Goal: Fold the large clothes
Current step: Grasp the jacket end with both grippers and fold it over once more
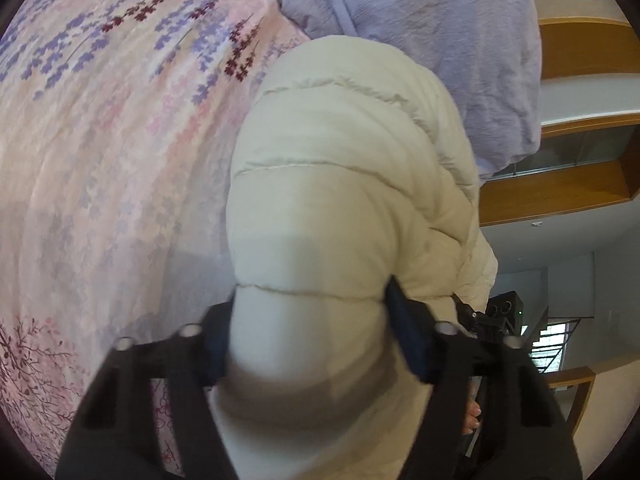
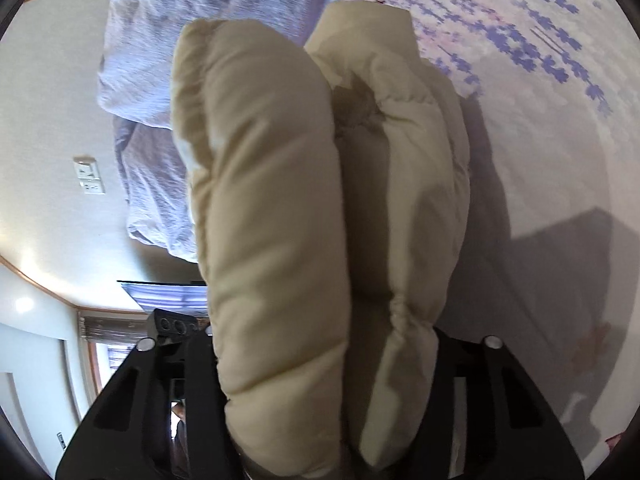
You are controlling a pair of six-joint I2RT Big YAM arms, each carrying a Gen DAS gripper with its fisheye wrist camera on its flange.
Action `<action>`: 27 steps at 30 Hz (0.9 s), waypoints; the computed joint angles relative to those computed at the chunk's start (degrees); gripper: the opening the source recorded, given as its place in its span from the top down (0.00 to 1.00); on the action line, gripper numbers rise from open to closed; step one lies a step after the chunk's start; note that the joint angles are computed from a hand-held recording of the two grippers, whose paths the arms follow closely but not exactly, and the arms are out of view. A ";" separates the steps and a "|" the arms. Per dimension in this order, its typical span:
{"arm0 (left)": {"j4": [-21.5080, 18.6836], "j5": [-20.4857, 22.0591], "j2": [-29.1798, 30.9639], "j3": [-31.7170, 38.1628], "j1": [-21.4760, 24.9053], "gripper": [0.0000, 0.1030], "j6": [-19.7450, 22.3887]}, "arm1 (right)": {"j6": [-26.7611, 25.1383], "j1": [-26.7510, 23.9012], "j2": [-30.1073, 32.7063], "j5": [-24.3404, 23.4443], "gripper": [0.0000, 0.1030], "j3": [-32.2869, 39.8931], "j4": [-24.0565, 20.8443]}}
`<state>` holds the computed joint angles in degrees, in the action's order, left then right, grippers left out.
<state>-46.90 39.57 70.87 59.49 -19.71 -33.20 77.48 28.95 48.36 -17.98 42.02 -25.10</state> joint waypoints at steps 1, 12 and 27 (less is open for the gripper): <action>0.09 0.43 -0.29 0.17 0.30 0.52 0.11 | -0.25 0.11 0.37 0.11 0.57 0.63 0.34; -0.76 1.08 -4.66 3.22 7.78 0.64 2.71 | -6.68 1.81 11.62 -1.24 0.61 12.88 3.79; -5.94 -12.83 -0.99 8.44 11.80 0.63 10.11 | -17.70 4.20 28.48 1.96 0.61 32.28 -11.48</action>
<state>-52.84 26.74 69.89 67.93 -7.90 -23.09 59.78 33.15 76.84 -16.01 74.30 -36.58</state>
